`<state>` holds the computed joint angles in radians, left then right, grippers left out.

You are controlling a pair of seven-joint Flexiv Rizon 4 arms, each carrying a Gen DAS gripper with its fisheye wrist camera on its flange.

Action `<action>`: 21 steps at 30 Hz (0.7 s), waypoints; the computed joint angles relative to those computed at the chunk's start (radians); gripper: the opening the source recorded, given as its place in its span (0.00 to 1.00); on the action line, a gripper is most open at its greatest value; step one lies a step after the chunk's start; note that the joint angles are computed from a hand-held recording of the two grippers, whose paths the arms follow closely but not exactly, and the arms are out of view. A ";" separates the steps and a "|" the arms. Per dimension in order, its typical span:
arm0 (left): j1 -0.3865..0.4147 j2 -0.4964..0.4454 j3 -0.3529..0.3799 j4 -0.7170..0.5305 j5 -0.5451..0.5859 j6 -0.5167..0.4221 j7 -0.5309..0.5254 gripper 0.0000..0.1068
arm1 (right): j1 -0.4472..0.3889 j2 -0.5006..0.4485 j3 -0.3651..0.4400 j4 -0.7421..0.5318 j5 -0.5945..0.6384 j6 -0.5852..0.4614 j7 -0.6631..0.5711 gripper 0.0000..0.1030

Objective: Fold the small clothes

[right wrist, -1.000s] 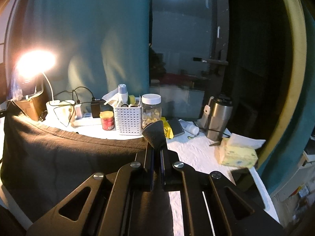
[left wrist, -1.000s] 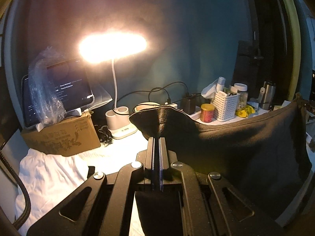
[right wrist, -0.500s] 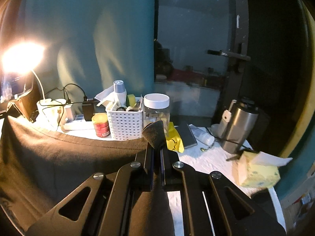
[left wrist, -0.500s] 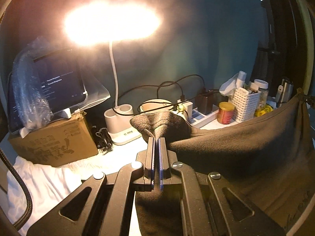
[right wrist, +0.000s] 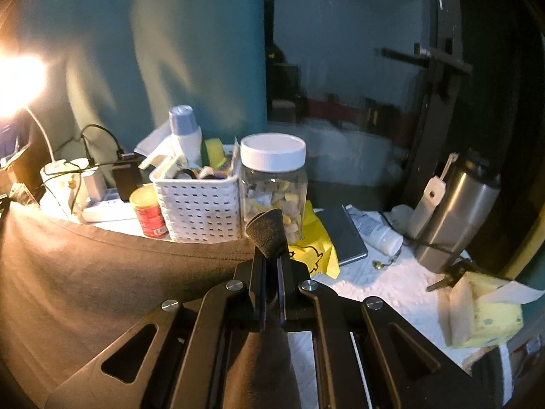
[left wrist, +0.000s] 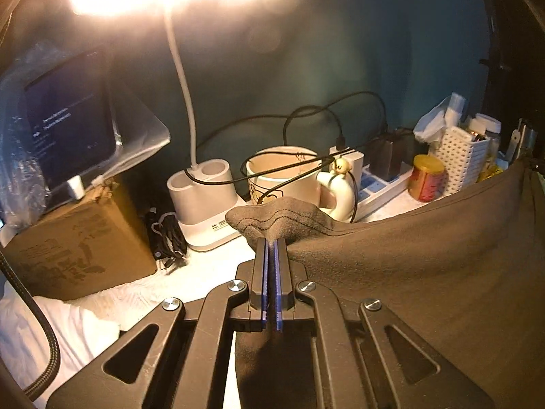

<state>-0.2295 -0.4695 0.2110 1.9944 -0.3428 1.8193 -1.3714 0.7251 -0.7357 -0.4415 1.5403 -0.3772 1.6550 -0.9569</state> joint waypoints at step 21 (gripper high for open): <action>-0.148 -0.048 0.254 -0.063 0.110 -0.278 -0.237 0.02 | -0.192 -0.028 0.252 -0.078 -0.137 -0.306 0.105 0.43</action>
<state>-0.3776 -0.5178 0.4646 1.9312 -0.2328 1.5412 -1.6089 0.5330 -0.7636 -0.1896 1.4622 -0.5138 1.3486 -0.8521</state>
